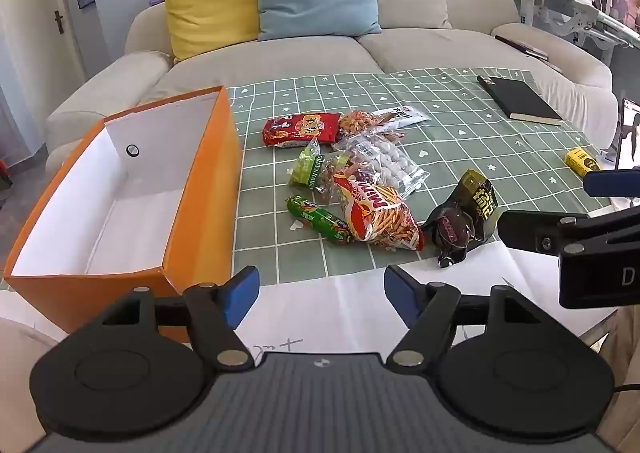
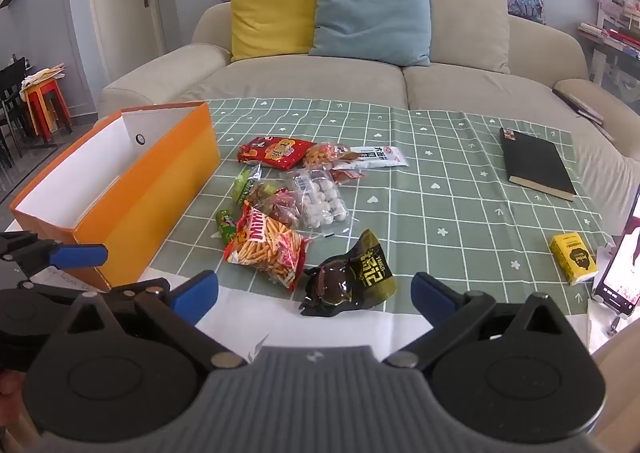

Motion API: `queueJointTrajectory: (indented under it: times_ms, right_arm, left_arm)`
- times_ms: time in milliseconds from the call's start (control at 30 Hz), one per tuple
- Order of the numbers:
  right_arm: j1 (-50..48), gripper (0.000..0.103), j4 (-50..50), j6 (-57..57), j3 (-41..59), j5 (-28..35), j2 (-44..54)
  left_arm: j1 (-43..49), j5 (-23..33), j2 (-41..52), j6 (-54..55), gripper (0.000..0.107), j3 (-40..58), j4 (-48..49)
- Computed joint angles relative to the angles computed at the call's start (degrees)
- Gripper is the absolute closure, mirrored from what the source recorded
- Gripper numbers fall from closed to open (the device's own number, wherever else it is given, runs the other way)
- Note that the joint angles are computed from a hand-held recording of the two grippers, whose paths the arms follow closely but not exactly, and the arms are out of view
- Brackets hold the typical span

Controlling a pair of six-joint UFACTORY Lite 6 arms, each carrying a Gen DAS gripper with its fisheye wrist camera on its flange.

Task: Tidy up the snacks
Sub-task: 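Move both tools toward the snack pile on the table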

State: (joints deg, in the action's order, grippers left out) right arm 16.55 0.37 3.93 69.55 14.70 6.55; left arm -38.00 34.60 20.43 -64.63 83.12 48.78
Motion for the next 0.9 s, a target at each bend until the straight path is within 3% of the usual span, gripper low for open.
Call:
queueJointTrajectory:
  times_ms: [233,400,500,900]
  right_arm:
    - [-1.1,0.004,5.24,-5.69,-0.39,0.2,-0.75]
    - [-0.62,0.004,3.32,-4.21,0.11,0.21,0.19]
    - [1.25,0.004,-3.82,3.35,1.64,0.97,1.6]
    - [1.95,0.004,-5.85,3.97,1.67,1.12,1.69]
  left_arm:
    - [0.11,0.32,0.25,-0.12,0.023,-0.14,0.84]
    - [-0.26,0.03,0.35,-2.28,0.023,-1.02,1.91]
    - [0.36,0.01,0.38,0.06,0.023,-0.3,0.07]
    - [0.31,0.59,0.58,1.12,0.023,0.27,-1.04]
